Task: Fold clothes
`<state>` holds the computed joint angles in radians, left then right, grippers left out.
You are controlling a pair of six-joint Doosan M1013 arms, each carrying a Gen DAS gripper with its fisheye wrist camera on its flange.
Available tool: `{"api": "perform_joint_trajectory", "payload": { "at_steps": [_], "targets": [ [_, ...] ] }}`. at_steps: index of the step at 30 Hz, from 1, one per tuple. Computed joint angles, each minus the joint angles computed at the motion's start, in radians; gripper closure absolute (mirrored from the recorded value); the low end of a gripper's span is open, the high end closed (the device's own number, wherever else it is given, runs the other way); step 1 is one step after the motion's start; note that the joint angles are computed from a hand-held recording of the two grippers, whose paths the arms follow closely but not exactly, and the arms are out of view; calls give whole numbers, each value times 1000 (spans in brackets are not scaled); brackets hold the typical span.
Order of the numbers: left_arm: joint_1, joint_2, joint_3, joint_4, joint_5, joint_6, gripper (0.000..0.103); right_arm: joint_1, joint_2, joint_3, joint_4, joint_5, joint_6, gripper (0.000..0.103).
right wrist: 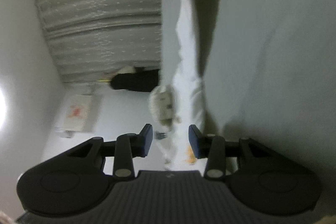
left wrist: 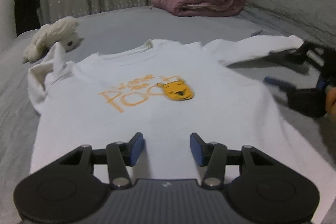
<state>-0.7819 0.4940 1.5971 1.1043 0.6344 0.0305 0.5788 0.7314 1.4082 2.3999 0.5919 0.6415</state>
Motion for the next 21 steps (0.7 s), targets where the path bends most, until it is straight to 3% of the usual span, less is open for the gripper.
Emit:
{"api": "perform_joint_trajectory", "payload": {
  "at_steps": [5, 8, 14, 18, 21],
  "targets": [
    [-18, 18, -19, 46, -50, -17, 54, 15, -16, -28, -222, -138, 111, 63],
    [-30, 30, -29, 62, -71, -11, 54, 27, -12, -47, -337, -177, 188, 64],
    [-46, 49, -42, 85, -91, -38, 53, 30, 37, -86, -237, -120, 205, 72],
    [-60, 66, -52, 114, -53, -53, 53, 23, 81, -137, -163, -80, 242, 73],
    [-58, 61, -42, 130, -69, -63, 53, 20, 102, -159, -101, -59, 236, 73]
  ]
}}
